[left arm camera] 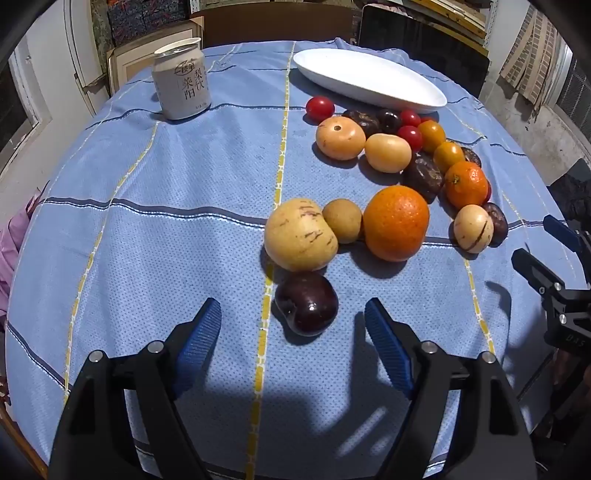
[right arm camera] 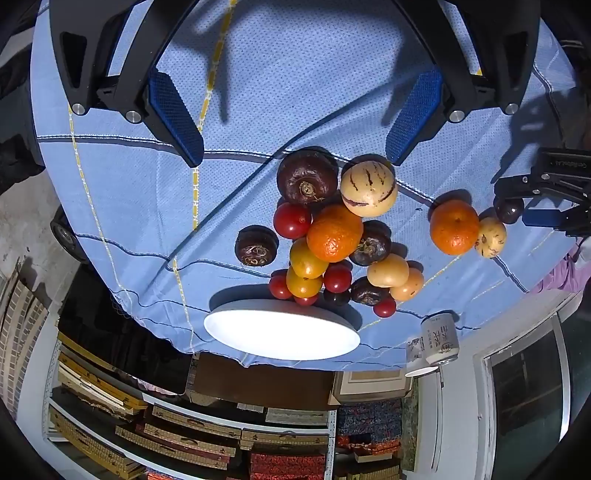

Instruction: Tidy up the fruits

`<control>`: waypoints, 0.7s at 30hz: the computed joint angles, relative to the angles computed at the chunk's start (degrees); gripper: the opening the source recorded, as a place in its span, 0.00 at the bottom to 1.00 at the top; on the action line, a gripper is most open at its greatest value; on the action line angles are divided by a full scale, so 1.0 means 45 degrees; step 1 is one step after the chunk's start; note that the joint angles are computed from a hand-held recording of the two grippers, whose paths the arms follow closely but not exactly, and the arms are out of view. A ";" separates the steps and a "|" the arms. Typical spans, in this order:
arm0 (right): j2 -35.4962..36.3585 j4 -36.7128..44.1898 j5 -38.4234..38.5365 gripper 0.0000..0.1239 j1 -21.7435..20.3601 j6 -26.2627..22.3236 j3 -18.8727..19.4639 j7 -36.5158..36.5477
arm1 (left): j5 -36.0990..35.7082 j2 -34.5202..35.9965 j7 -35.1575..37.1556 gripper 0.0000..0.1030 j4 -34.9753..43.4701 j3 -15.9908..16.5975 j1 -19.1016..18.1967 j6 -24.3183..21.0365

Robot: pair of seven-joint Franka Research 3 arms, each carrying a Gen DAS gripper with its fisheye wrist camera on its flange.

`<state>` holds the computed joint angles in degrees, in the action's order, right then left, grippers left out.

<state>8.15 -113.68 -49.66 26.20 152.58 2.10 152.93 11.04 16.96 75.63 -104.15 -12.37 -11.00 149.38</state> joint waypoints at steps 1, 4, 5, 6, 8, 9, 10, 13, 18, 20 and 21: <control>0.0008 0.0005 0.0011 0.80 -0.0003 0.0018 -0.0003 0.0004 | -0.0006 -0.0006 0.0015 0.76 -0.0011 -0.0007 0.0004 -0.0011; 0.0004 0.0008 -0.0019 0.80 0.0013 0.0009 -0.0018 0.0019 | -0.0103 -0.0043 0.0098 0.76 -0.0054 -0.0044 0.0041 -0.0012; -0.0007 -0.0005 -0.0061 0.80 0.0019 0.0018 -0.0021 0.0047 | -0.0094 -0.0057 0.0072 0.76 -0.0066 -0.0032 0.0031 -0.0014; -0.0004 -0.0007 -0.0049 0.80 0.0019 0.0007 -0.0012 0.0034 | -0.0088 -0.0067 0.0056 0.76 -0.0075 -0.0026 0.0025 -0.0018; -0.0019 -0.0026 -0.0052 0.80 0.0012 0.0019 -0.0010 0.0039 | -0.0046 -0.0077 -0.0004 0.76 -0.0075 -0.0004 0.0000 -0.0057; -0.0018 -0.0023 -0.0045 0.80 0.0008 0.0019 -0.0007 0.0039 | -0.0002 -0.0087 -0.0053 0.76 -0.0080 0.0013 -0.0019 -0.0066; -0.0017 -0.0021 -0.0040 0.80 0.0007 0.0018 -0.0004 0.0039 | 0.0082 -0.0108 -0.0126 0.76 -0.0102 0.0042 -0.0050 -0.0037; -0.0023 -0.0044 -0.0091 0.80 0.0013 0.0067 -0.0007 0.0125 | 0.0256 0.0000 0.0054 0.73 0.0040 0.0112 0.0016 0.0013; -0.0045 -0.0050 -0.0084 0.80 -0.0004 0.0055 0.0003 0.0107 | 0.0094 -0.0048 0.0017 0.72 -0.0066 0.0050 0.0068 0.0171; -0.0086 -0.0070 -0.0078 0.80 -0.0016 0.0074 0.0006 0.0126 | 0.0121 -0.0103 -0.0025 0.72 -0.0126 0.0060 0.0065 0.0232; -0.0085 -0.0078 0.0006 0.80 -0.0039 0.0106 0.0020 0.0085 | 0.0265 -0.0110 -0.0163 0.72 -0.0135 0.0115 0.0002 0.0306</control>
